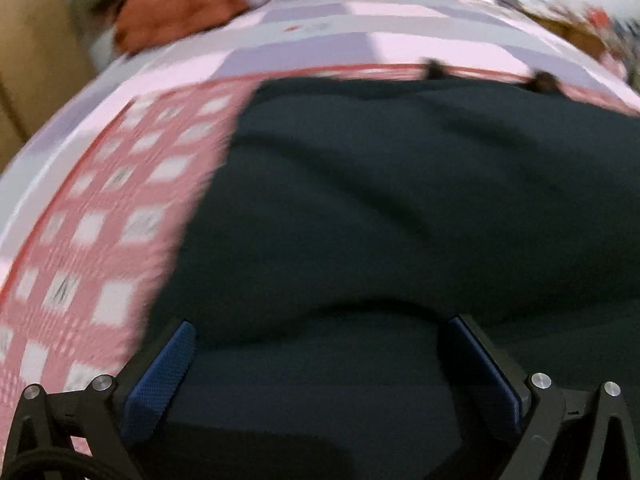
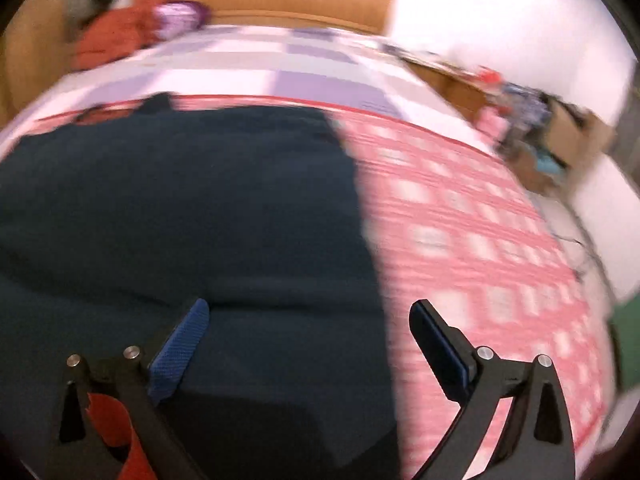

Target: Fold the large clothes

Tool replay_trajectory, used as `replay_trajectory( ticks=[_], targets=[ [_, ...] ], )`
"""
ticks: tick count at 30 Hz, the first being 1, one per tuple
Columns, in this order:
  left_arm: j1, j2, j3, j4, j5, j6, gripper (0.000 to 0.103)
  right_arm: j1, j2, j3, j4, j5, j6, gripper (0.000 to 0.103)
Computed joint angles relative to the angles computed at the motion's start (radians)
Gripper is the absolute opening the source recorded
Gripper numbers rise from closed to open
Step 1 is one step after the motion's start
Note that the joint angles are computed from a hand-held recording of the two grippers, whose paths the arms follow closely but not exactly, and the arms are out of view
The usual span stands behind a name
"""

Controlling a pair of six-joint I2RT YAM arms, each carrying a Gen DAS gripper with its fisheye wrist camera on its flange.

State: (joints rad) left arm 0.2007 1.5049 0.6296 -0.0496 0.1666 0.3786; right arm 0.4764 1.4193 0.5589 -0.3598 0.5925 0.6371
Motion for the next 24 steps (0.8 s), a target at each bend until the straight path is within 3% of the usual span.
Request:
replay_trajectory(
  ticks=[3,6,8,10,12,15,18,20,22,24],
  targets=[
    [0.061,0.033,0.035,-0.018,-0.018,0.061,0.103,-0.071,-0.073,-0.040,-0.059,-0.013,0.015,0.101],
    [0.074,-0.013,0.027,-0.039,-0.049,0.069,0.100,0.044,-0.045,0.031,-0.224,0.100,0.129,0.100],
    [0.067,-0.084,0.006,-0.100,-0.014,0.058,0.099,0.150,-0.057,0.071,-0.292,0.134,0.219,0.100],
    [0.070,-0.253,-0.059,-0.200,0.108,0.070,0.099,0.314,-0.057,0.117,-0.361,0.169,0.338,0.100],
    [-0.012,-0.423,-0.117,-0.303,0.183,0.029,0.099,0.497,0.056,0.230,-0.365,0.187,0.412,0.100],
    [-0.186,-0.582,-0.195,-0.397,0.184,-0.069,0.099,0.658,0.196,0.354,-0.283,0.154,0.400,0.100],
    [-0.306,-0.597,-0.298,-0.328,0.063,-0.102,0.100,0.709,0.326,0.429,-0.235,0.095,0.345,0.100],
    [-0.182,-0.535,-0.330,-0.262,0.111,-0.005,0.102,0.702,0.347,0.389,-0.254,0.079,0.382,0.100],
    [-0.023,-0.462,-0.327,-0.197,0.131,0.122,0.103,0.681,0.262,0.257,-0.275,0.077,0.488,0.100],
    [0.120,-0.373,-0.291,-0.160,0.165,0.240,0.103,0.662,0.160,0.141,-0.386,0.102,0.611,0.101]
  ],
)
